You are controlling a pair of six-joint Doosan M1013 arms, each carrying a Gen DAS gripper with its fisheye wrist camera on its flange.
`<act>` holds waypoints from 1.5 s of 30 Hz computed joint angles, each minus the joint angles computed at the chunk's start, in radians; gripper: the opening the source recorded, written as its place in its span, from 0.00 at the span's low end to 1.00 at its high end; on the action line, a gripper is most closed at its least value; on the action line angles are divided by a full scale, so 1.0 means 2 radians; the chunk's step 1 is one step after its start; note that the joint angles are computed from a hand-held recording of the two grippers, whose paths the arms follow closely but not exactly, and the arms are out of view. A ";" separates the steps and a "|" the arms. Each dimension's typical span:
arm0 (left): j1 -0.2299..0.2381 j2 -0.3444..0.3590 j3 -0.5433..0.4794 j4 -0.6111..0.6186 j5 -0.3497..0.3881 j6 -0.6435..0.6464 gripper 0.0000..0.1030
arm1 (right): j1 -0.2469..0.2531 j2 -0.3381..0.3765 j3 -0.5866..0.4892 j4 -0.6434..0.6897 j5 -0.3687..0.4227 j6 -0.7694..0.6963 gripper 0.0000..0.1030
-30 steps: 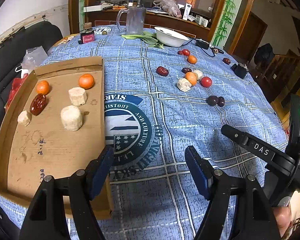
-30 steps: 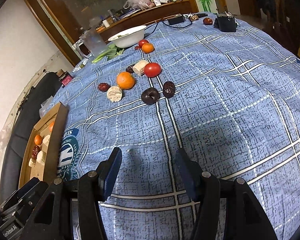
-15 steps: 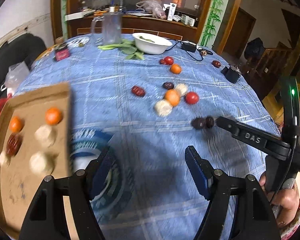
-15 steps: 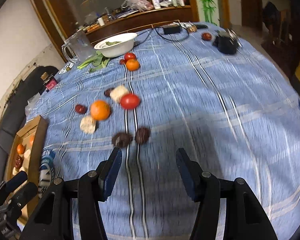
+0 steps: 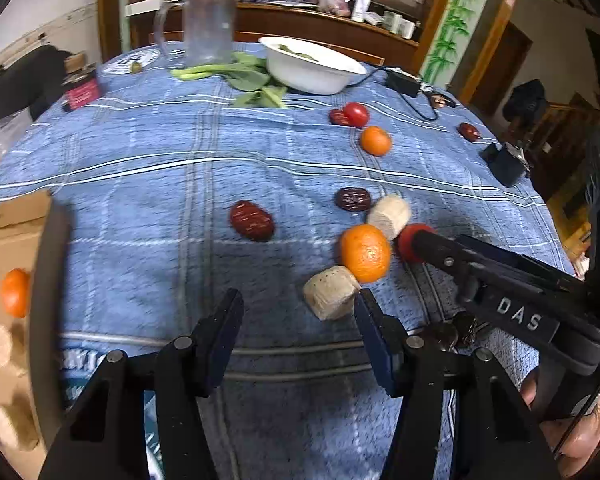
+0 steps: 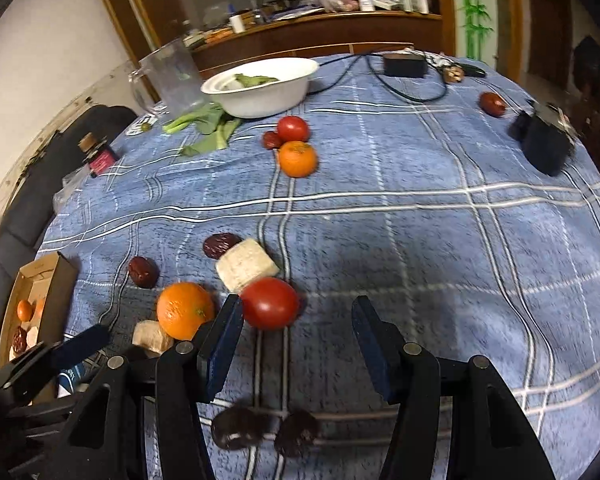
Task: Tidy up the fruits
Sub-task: 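Grasp the tan cylindrical cake with the left tool while the right tool grasps a red tomato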
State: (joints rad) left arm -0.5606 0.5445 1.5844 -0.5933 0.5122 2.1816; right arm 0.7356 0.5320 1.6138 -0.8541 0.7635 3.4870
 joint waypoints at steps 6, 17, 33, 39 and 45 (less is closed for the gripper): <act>-0.003 0.005 0.007 -0.054 -0.013 0.076 0.55 | -0.004 0.001 0.007 -0.013 -0.030 0.010 0.56; 0.008 0.006 0.011 -0.121 0.004 0.139 0.26 | 0.003 0.004 0.005 -0.037 -0.035 0.025 0.31; 0.012 0.005 0.014 -0.160 -0.005 0.160 0.26 | 0.010 -0.002 0.019 -0.066 -0.019 0.098 0.31; 0.014 0.003 0.019 -0.187 -0.013 0.186 0.26 | 0.025 -0.006 0.019 -0.083 0.025 0.142 0.31; 0.022 -0.003 0.028 -0.234 0.006 0.220 0.26 | 0.056 -0.021 0.034 -0.089 0.040 0.209 0.31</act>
State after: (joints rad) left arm -0.5161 0.5376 1.6395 -1.0608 0.5251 2.6207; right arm 0.8485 0.4904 1.6821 -1.0318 0.8444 3.9060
